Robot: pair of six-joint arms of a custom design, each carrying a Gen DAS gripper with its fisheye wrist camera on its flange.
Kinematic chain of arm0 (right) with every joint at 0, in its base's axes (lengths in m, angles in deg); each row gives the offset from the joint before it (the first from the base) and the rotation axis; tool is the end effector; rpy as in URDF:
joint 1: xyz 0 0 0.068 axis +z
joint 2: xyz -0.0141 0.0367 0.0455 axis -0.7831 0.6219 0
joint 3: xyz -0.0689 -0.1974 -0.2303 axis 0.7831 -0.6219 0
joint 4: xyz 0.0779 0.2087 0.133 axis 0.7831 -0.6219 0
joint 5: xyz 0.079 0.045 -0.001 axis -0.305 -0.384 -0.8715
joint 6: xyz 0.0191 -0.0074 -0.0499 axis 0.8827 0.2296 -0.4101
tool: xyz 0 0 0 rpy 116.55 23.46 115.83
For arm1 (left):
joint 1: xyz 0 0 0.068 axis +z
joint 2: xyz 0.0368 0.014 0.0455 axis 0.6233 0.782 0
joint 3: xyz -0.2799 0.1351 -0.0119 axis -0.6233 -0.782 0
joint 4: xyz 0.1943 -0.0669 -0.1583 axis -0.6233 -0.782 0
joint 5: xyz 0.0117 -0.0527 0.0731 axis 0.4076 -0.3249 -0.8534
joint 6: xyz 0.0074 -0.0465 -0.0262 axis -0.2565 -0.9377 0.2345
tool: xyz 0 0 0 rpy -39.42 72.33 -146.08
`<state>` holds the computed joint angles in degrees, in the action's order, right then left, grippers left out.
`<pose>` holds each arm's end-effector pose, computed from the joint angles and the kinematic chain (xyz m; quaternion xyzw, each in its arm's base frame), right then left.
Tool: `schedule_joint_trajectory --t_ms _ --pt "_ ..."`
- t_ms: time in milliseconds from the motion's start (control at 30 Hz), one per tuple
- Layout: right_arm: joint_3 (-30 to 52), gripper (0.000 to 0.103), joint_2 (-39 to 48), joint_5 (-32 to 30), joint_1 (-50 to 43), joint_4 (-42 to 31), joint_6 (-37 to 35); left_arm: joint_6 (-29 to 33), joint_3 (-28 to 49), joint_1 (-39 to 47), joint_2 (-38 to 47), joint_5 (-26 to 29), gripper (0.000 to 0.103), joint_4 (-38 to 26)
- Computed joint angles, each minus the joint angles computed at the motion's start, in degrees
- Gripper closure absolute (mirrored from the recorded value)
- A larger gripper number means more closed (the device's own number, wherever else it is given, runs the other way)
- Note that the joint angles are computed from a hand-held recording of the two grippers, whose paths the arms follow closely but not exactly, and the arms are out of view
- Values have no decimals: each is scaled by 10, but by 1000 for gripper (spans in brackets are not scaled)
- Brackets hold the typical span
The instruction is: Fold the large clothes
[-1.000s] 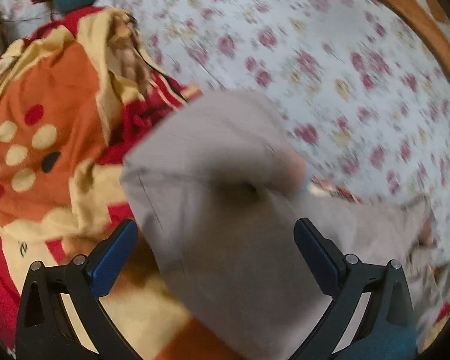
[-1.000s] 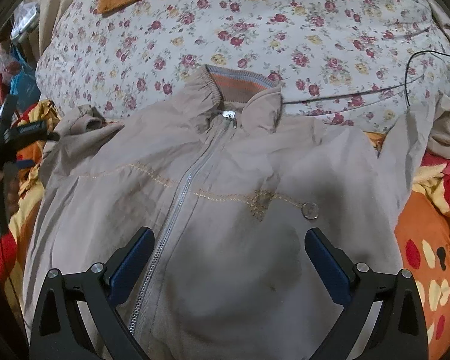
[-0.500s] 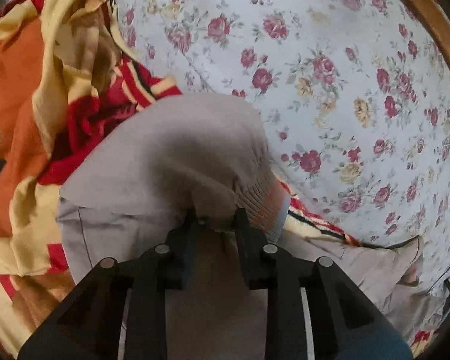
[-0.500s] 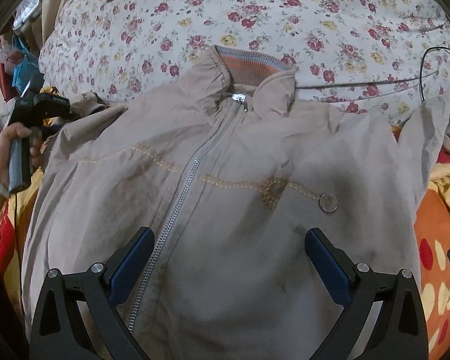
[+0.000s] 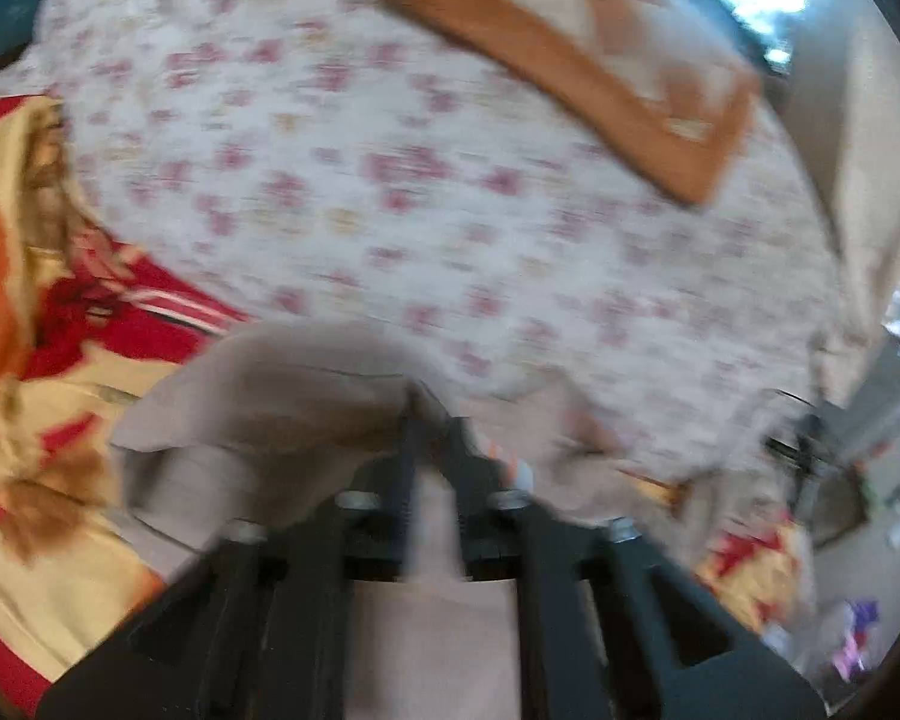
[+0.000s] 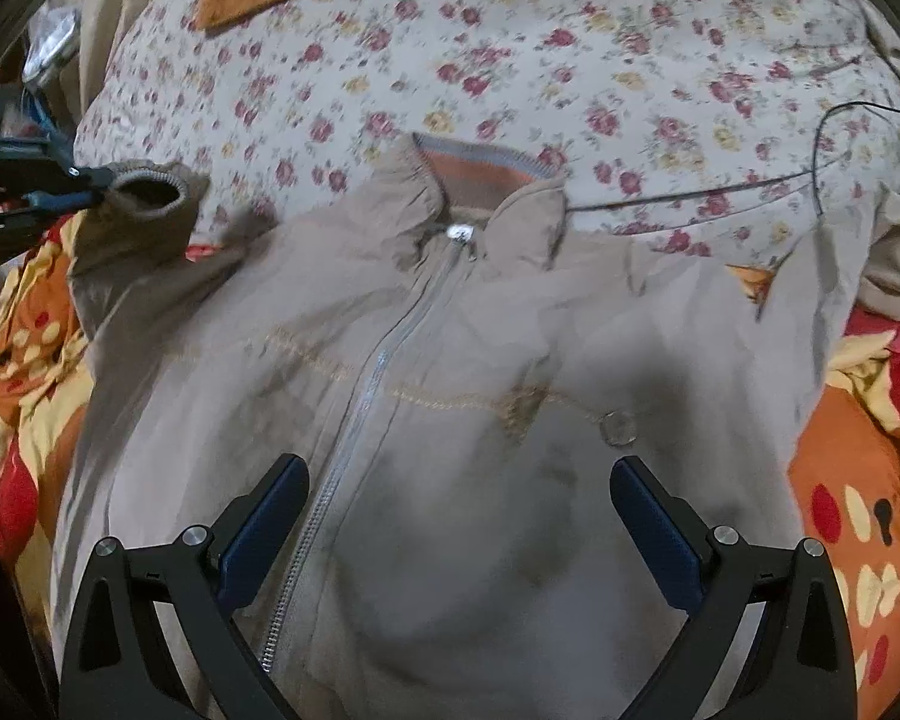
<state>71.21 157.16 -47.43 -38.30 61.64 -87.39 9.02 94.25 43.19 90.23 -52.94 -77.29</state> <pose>0.3139 0.0828 0.1130 -0.1965 0.9230 0.1362 0.3015 0.2943 0.0174 0.1996 -0.2435 0.8769 -0.1727 0.3768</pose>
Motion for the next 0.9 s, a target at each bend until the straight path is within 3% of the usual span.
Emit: schedule_joint_trajectory --t_ms 100,200,333,367,467,500,667,767,900 --pt "-3 2 -8 -1 -15 8 9 -35 -6 -88 -9 -15 103 18" --pt "5 2 -8 -3 -36 3 23 -66 -2 -164 43 -48 103 47" --pt "17 2 -3 -31 -63 -16 40 -65 3 -221 87 -114 102 21" --pt "12 2 -7 -36 -63 -13 39 -58 -6 -217 76 -116 94 13" --pt "-5 2 -31 -51 -47 -10 10 -43 -46 -182 21 -139 45 -16" --pt "-7 2 -40 -54 -33 -15 0 -39 -58 -169 13 -152 41 -11" --pt "30 2 -30 -37 64 -47 -26 7 -98 -94 -12 -268 41 -40" --pt "89 2 -5 9 134 -57 -51 15 -113 -36 28 -250 41 -18" --pt "232 3 107 102 222 -119 -84 14 -114 -2 102 -245 41 17"
